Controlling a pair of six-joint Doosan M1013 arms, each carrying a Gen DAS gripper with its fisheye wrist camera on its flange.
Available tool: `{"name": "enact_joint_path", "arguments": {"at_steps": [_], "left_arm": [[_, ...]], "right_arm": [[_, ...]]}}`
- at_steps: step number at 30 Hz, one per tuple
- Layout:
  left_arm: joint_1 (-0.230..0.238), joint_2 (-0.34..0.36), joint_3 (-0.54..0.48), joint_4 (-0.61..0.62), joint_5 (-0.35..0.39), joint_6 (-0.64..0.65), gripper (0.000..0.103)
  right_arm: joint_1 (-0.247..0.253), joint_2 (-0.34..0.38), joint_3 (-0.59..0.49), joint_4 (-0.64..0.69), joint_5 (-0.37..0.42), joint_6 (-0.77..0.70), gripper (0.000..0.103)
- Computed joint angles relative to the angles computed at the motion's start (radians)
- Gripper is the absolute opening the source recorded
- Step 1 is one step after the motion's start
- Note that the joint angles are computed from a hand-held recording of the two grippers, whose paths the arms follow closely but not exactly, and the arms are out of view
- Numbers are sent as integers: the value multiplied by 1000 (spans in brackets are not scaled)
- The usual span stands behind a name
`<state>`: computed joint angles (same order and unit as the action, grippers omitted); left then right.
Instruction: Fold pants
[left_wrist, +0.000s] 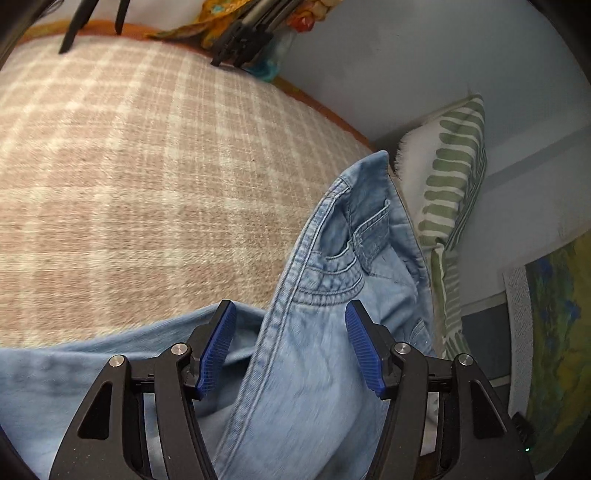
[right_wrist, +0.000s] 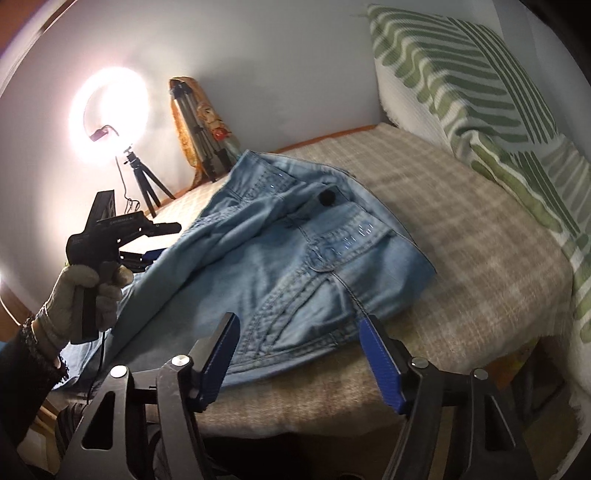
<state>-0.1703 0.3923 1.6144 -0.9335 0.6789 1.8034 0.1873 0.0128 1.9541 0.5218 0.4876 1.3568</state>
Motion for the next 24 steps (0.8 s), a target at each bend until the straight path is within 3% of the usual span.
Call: {"name": "enact_joint_path", "arguments": {"at_steps": [4, 6, 8, 11, 15, 20, 24], "left_arm": [[-4, 7, -5, -34, 3, 25, 58], [-9, 8, -3, -53, -13, 47, 49], [-18, 7, -5, -29, -29, 45, 28], [-25, 8, -6, -62, -33, 89, 13], [-40, -15, 5, -124, -35, 217, 8], [-84, -38, -5, -74, -17, 312, 8], [-118, -49, 5, -41, 19, 358, 8]], "right_arm": [[-10, 11, 4, 9, -3, 9, 59], [-15, 18, 3, 27, 3, -5, 50], [-18, 23, 2, 37, 7, -13, 40], [-25, 29, 1, 78, 16, -39, 31], [-33, 29, 1, 102, 15, -49, 26], [-50, 31, -5, 155, 4, -86, 26], [-77, 34, -18, 279, 15, -174, 30]]}}
